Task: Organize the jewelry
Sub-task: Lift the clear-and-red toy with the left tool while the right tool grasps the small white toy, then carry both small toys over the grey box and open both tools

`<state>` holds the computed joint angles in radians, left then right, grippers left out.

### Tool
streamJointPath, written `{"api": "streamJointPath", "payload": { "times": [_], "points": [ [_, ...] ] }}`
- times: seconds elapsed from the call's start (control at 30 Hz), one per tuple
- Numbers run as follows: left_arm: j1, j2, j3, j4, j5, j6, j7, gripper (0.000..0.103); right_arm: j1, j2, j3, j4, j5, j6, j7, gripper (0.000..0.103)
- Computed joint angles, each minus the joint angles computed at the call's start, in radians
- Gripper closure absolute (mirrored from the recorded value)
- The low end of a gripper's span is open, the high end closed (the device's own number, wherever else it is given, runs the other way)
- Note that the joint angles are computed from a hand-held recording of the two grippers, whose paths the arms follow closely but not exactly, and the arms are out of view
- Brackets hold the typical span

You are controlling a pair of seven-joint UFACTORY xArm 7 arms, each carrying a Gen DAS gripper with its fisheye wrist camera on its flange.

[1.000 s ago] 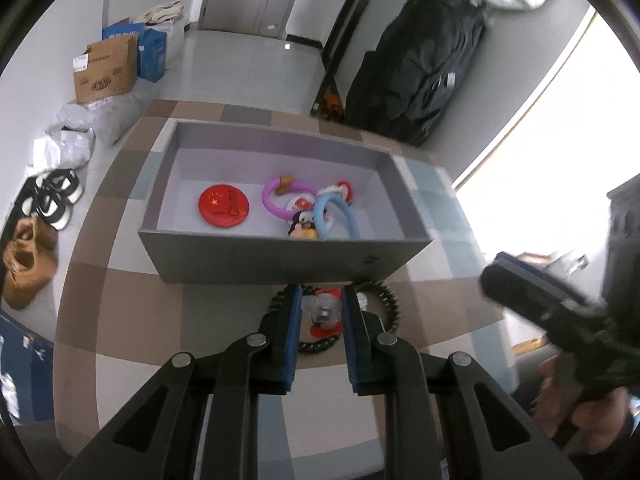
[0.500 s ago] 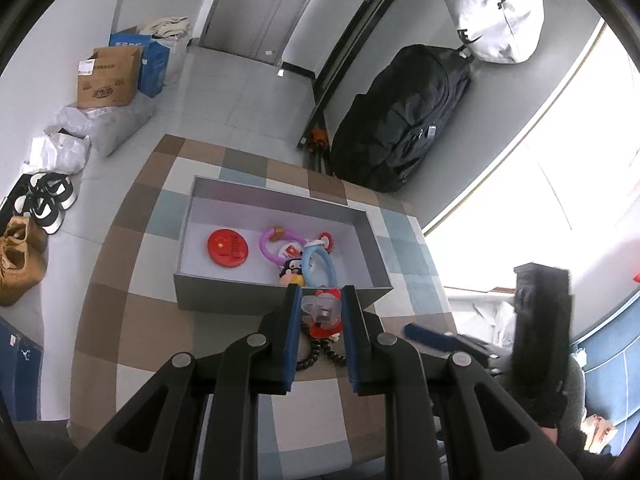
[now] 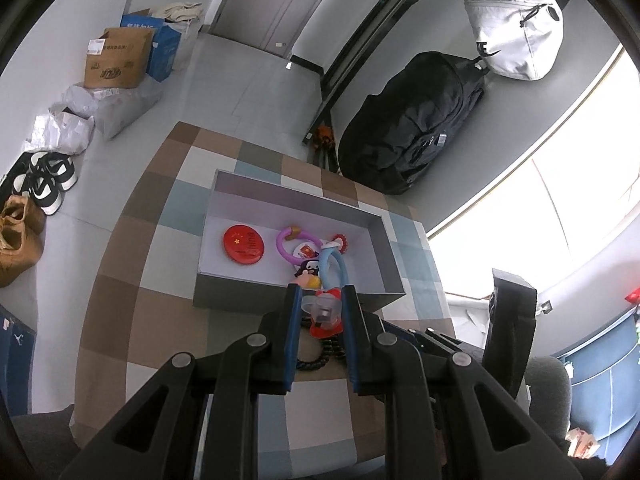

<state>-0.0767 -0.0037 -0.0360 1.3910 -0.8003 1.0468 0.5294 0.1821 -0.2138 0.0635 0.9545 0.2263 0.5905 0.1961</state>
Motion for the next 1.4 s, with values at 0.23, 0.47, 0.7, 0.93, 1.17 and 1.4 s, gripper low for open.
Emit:
{"api": "streamJointPath", "payload": {
  "times": [0.23,0.47,0.7,0.93,1.17,1.4],
  "points": [
    [0.010,0.013,0.003,0.015,-0.006,0.021,-0.009,0.088,-0.002,0.019,0.026,0.021,-0.090,0.035,0.028,0.081],
    [0.014,0.015,0.001,0.019,-0.006,0.031,-0.011,0.088,0.007,0.010,0.010,0.011,-0.054,0.025,0.019,0.093],
    [0.016,0.018,-0.001,0.021,-0.004,0.031,-0.022,0.088,0.008,0.006,-0.006,0.008,0.022,0.021,-0.020,0.094],
    [0.008,0.007,-0.006,0.009,0.008,0.006,-0.006,0.088,0.010,-0.027,-0.016,-0.006,0.061,-0.017,-0.041,0.094],
    [-0.006,0.002,-0.008,0.001,0.023,-0.034,-0.022,0.088,0.050,-0.090,-0.044,-0.031,0.161,-0.143,-0.134,0.094],
    [-0.022,0.003,-0.018,-0.003,0.053,-0.068,-0.043,0.088,0.079,-0.099,-0.061,-0.020,0.206,-0.197,-0.170,0.094]
  ]
}}
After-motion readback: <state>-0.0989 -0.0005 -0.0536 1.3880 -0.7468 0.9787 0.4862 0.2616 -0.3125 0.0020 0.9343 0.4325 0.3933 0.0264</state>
